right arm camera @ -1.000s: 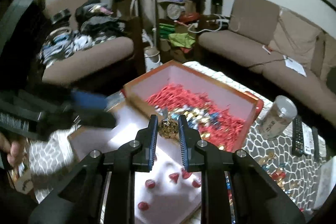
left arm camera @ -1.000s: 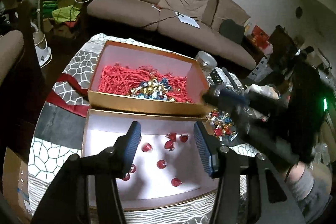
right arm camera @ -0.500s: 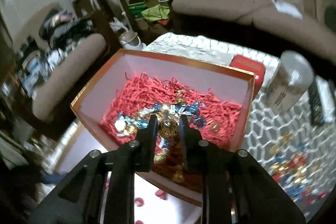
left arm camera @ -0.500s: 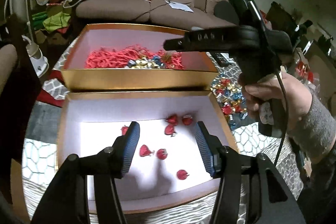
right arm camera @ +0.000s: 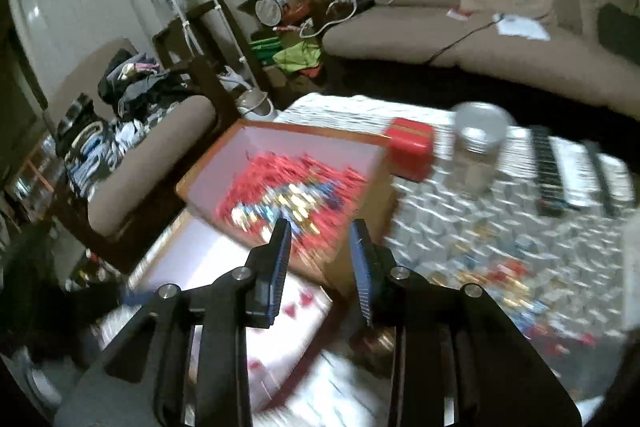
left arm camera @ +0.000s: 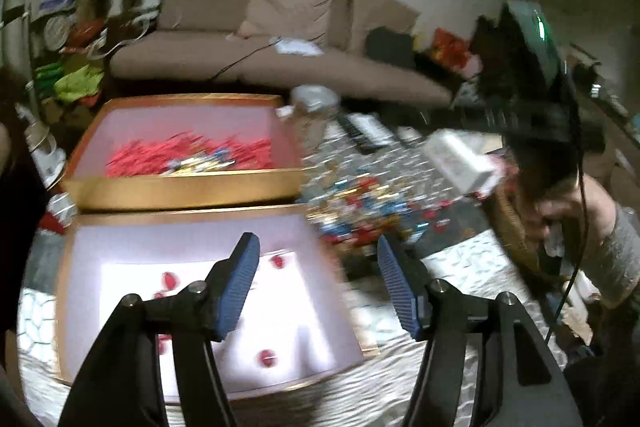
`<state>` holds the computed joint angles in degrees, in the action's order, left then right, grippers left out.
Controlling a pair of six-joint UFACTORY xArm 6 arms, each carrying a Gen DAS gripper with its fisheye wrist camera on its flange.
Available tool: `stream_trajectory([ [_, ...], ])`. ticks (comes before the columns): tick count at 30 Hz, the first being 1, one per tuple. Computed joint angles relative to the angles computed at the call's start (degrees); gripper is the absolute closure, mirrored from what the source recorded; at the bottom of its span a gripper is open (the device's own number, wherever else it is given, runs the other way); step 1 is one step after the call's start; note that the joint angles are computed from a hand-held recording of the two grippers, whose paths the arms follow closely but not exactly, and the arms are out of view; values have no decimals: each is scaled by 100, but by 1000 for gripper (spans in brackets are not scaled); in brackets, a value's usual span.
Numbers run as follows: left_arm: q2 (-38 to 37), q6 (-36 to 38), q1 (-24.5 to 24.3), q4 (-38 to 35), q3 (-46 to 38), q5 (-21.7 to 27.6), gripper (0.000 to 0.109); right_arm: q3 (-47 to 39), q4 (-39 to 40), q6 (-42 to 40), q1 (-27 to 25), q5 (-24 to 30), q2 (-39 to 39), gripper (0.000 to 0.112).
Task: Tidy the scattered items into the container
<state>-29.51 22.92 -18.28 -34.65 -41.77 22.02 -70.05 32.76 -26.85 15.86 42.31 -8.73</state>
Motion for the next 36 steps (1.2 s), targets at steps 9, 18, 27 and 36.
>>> stream_trajectory([
  [9,598,-2432,-1562,2235,373,-1697,39,2087,54,-748,-1634,20,-2013,80],
  [18,1911,-5566,-1217,5376,144,-1916,39,3248,943,-1642,-1951,-861,-1915,80],
  [27,2989,-3731,-1365,2818,-653,-1938,39,3434,1565,-2748,-1615,-1583,-1522,80],
  [36,3420,-4383,-1277,3581,-1070,-1627,46,2806,1543,-3009,-1398,-1831,-567,80],
])
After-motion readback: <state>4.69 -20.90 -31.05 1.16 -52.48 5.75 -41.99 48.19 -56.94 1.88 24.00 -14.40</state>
